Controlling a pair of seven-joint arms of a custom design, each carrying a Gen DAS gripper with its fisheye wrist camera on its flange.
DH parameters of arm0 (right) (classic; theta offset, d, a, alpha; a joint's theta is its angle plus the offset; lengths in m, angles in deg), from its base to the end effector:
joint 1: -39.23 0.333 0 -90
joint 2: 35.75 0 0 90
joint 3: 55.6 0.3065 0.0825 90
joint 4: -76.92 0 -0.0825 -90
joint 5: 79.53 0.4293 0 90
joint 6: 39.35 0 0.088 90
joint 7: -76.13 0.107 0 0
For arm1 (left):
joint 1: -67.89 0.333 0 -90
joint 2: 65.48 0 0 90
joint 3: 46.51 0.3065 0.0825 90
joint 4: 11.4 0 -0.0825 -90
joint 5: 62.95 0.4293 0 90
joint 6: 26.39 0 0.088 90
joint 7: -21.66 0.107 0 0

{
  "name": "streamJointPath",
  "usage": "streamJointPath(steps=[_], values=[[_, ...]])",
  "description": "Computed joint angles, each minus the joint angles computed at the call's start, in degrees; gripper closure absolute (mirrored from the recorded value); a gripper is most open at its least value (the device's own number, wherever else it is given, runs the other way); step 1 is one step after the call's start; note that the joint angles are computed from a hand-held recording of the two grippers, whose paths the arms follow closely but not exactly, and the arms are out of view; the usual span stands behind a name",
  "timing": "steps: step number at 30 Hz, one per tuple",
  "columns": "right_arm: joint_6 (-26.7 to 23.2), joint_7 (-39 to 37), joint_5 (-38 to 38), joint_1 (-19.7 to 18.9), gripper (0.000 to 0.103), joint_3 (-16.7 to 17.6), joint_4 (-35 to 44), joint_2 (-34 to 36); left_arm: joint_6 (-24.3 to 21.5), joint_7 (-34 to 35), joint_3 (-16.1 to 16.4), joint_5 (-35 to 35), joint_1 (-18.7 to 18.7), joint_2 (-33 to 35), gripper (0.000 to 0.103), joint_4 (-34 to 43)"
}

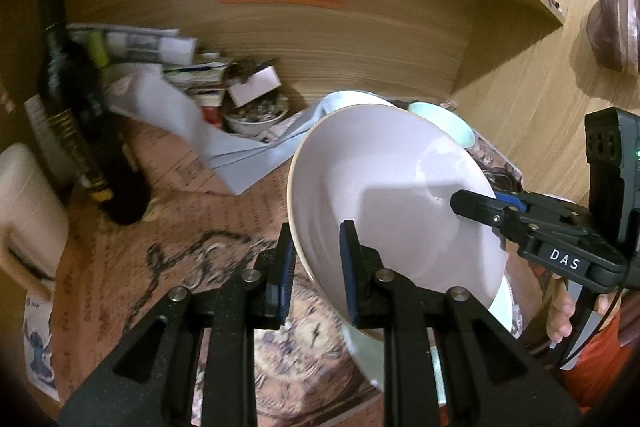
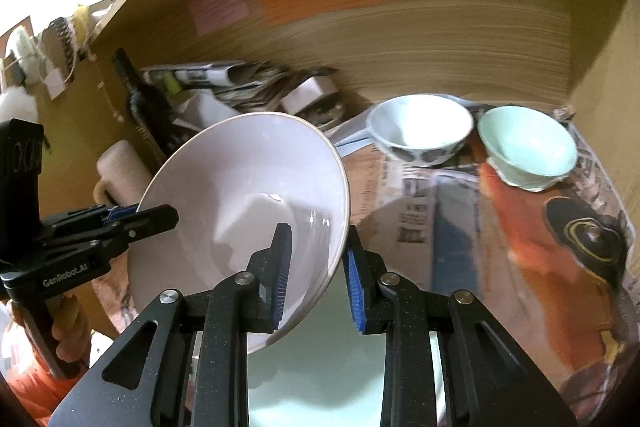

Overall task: Organize plates and bowls
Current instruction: 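Lift the pale grey bowl and carry it toward the plate stack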

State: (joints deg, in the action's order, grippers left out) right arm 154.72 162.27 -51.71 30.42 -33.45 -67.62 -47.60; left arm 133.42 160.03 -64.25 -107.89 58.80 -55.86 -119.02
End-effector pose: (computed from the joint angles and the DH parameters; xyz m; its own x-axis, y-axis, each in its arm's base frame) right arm 0.5149 0.0725 0.4320 -0.0771 -0.9740 -0.2129 -0.4978 0.2226 -0.8382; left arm 0.6275 -0.2702 0.4707 -0.6466 -0.7497 0.1409 -0.5514 0.3317 -0.7655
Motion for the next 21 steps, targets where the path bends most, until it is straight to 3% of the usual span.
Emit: streamJointPath(steps=[6, 11, 16, 21], values=[[-1.0, -1.5, 0.2, -0.4, 0.080, 2.4, 2.5, 2.4, 0.4, 3.4, 1.1, -5.3, 1.3, -3.2, 0.082, -3.9], [-2.3, -3.3, 0.8, -3.1, 0.080, 6.6, 4.9, 4.6, 0.7, 4.5, 2.9, -7.3, 1.4, -4.9, 0.082, -6.2], [-5.3, -1.8, -2.2, -11.4, 0.080, 15.4, 7.1, 6.3, 0.9, 4.8, 4.4, -8.5, 1.6, -6.1, 0.082, -8.2], [-7.8, 5.2, -11.5, -22.4, 0.080, 25.5, 8.4, 7.6, 0.3, 4.5, 5.4, -8.8, 1.9, -6.5, 0.082, -9.6]])
